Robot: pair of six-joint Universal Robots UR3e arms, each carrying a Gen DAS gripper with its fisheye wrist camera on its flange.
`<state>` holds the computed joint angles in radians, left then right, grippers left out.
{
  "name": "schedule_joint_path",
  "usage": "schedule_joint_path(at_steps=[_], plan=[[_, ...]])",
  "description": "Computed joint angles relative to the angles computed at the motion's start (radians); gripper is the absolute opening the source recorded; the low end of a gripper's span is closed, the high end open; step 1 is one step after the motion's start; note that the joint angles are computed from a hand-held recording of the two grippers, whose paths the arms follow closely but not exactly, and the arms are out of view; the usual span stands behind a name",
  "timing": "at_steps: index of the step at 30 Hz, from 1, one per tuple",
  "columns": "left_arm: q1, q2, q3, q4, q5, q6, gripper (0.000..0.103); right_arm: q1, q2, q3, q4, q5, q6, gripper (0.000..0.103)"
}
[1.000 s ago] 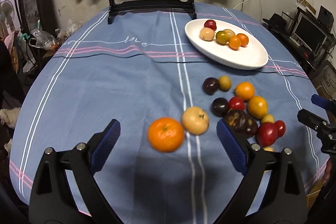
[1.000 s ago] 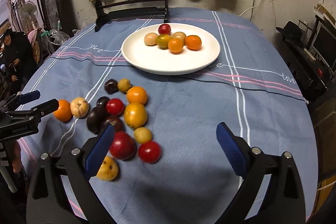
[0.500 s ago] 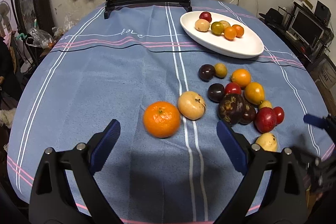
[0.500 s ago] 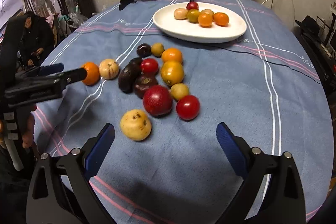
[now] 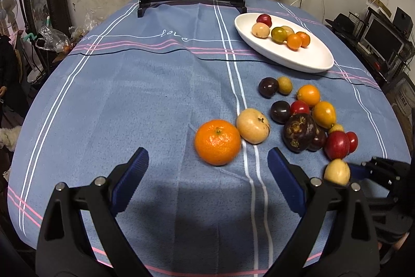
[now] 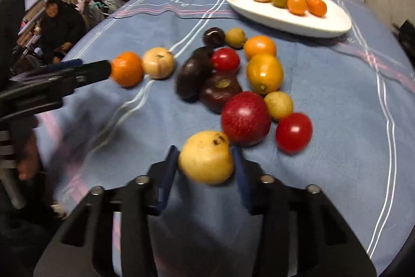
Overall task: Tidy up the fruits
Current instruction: 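Grasp the pale yellow pear with the right gripper while the left approaches a mandarin, then grasp the mandarin with the left gripper while the right holds the pear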
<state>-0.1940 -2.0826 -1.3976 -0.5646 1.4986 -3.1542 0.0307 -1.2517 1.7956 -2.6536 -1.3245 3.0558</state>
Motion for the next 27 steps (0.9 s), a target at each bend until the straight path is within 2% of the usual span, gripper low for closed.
schedule_joint_path(at_steps=[11, 14, 15, 17, 19, 24, 27], plan=[[-0.013, -0.122, 0.100, 0.011, 0.014, 0.010, 0.093, -0.120, -0.210, 0.191, -0.022, 0.009, 0.026, 0.039], [-0.028, -0.171, 0.168, -0.022, 0.039, 0.019, 0.082, -0.150, -0.230, 0.218, -0.027, 0.040, 0.026, 0.039], [-0.026, -0.177, 0.175, -0.024, 0.028, 0.017, 0.081, -0.153, -0.231, 0.219, -0.029, 0.048, 0.027, 0.039], [-0.015, -0.175, 0.164, -0.005, -0.006, 0.012, 0.075, -0.157, -0.236, 0.223, -0.030, 0.054, 0.023, 0.039], [-0.007, -0.163, 0.148, -0.005, -0.039, 0.024, 0.047, -0.161, -0.238, 0.225, -0.028, 0.068, 0.023, 0.039], [-0.007, -0.163, 0.126, 0.018, -0.043, 0.044, 0.047, -0.166, -0.240, 0.228, -0.033, 0.085, 0.029, 0.039], [0.000, -0.189, 0.170, -0.033, -0.060, 0.038, 0.047, -0.167, -0.243, 0.228, -0.040, 0.090, 0.033, 0.039]])
